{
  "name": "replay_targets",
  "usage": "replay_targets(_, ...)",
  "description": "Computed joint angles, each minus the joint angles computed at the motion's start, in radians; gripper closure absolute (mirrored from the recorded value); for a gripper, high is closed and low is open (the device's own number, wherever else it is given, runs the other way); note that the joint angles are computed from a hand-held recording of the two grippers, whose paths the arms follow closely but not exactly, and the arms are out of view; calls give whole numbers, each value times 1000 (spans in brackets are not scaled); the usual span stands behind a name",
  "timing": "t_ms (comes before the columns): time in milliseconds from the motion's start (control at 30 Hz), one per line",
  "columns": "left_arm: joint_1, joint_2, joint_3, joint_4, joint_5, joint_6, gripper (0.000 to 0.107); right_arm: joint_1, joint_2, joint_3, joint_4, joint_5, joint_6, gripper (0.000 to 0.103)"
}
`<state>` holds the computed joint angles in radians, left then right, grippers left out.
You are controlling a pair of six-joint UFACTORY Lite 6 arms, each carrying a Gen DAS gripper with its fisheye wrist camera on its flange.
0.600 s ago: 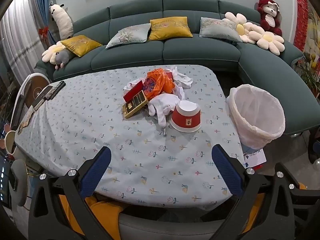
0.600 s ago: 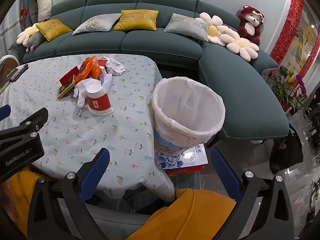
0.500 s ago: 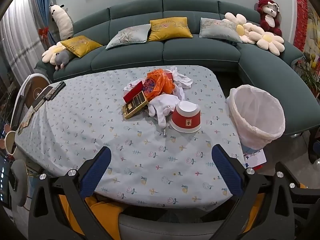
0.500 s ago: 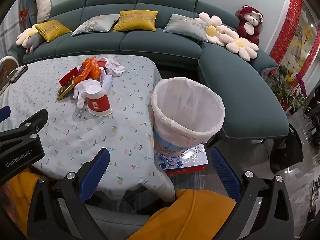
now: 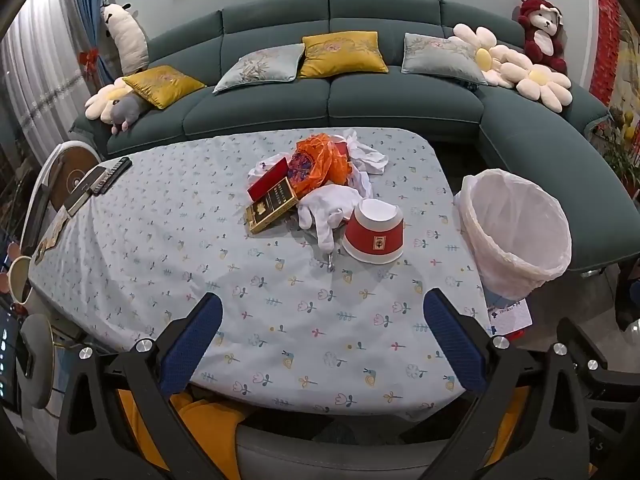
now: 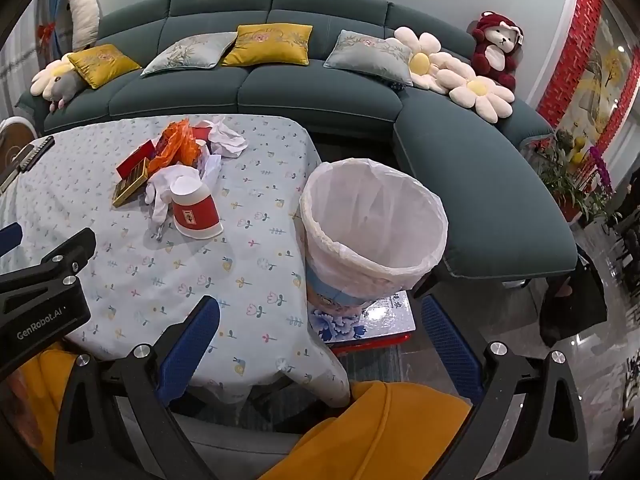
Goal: Collect trash
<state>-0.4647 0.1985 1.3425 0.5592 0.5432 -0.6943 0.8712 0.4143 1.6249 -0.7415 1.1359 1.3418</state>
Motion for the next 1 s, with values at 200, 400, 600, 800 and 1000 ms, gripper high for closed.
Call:
replay_targets(200, -4, 7, 12, 6, 12, -5, 11, -7, -1, 34, 14, 22, -49, 7)
replay_targets(400, 12, 42, 76, -71, 41, 55, 11, -21, 2, 63, 14, 31, -95, 7)
replay_targets(600, 11, 56, 108, -30, 68, 13, 11, -26, 8, 77, 18, 34, -107, 7)
replay_targets(800, 13, 57, 120, -34, 69, 30, 11, -36, 16, 91, 30, 27, -122, 7)
replay_targets(1000, 18, 71, 158, -90, 83, 93, 11, -39, 23, 102, 31, 27, -126, 7)
